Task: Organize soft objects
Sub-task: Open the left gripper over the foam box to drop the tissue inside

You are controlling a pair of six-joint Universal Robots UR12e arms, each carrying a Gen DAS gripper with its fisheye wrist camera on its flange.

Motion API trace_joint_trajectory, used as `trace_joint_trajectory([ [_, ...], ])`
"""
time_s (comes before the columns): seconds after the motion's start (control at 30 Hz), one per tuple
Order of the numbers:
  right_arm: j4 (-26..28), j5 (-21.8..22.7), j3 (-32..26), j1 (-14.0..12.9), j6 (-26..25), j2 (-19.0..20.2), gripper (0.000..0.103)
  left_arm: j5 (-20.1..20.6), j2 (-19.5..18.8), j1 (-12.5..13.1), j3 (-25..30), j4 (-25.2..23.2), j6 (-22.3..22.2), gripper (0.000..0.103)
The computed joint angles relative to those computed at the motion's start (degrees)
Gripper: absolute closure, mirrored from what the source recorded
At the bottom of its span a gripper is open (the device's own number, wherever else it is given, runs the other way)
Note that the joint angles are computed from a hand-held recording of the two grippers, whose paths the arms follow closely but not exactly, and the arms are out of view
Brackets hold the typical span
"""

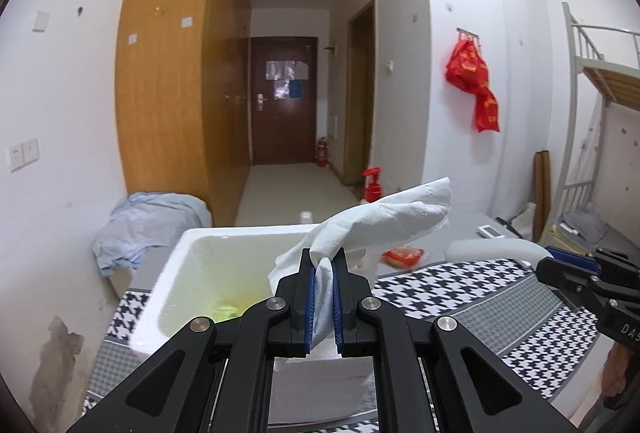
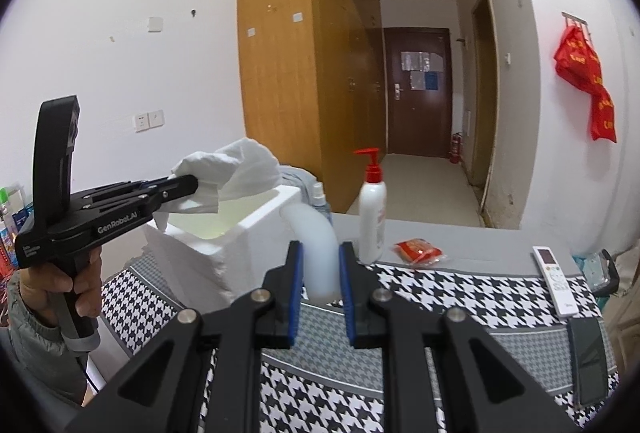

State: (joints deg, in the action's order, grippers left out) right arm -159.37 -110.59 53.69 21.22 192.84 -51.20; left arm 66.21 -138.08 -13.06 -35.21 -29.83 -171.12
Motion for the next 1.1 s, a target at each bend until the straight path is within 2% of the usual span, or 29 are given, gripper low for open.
trace_joint_trajectory([
  [0.27, 1.56, 2.64, -4.39, 0.06, -1.34, 2.42, 0.082, 4.53, -1.25, 0.38, 2.37, -1.03, -1.13, 0.095],
  [0.63, 3.80, 4.44, -9.43, 0.03, -1.68, 5.28, 0.082, 7.52, -4.54, 0.55, 7.93, -5.35, -1.61, 0.093],
  [0.67, 3.99, 4.52, -9.67, 0.01, -1.64, 5.41, 0.082, 7.56, -5.04, 0.58, 8.92, -6.30, -1.56, 0.090],
  [0.7, 4.25, 4.42, -10.08, 0.06, -1.58, 5.62, 0.082, 7.67, -5.37, 0.58, 9.58, -7.05, -1.67, 0.075],
  [0.73, 4.51, 4.29, -10.42, 0.09, -1.48, 5.79, 0.082, 7.52, -5.60, 0.64, 9.97, -7.43, -1.75, 0.050],
  [0.8, 4.82, 4.13, -10.86, 0.12, -1.36, 6.01, 0.082, 5.92, -5.39, 0.99, 9.17, -6.06, -2.53, 0.031],
  [0.87, 5.11, 3.77, -11.16, 0.20, -1.22, 6.16, 0.082, 6.10, -5.05, 1.09, 8.41, -4.91, -2.98, 0.029],
  [0.93, 5.38, 3.83, -11.56, 0.22, -0.85, 6.35, 0.082, 6.61, -4.58, 1.14, 7.40, -3.50, -3.41, 0.009],
  [0.97, 5.68, 3.74, -12.16, 0.30, -0.91, 6.64, 0.082, 6.28, -4.32, 1.28, 6.78, -2.49, -3.81, 0.006],
  [1.1, 6.58, 3.97, -13.99, 0.41, -1.09, 7.56, 0.082, 5.75, -3.36, 1.90, 4.70, 0.35, -6.03, 0.002],
])
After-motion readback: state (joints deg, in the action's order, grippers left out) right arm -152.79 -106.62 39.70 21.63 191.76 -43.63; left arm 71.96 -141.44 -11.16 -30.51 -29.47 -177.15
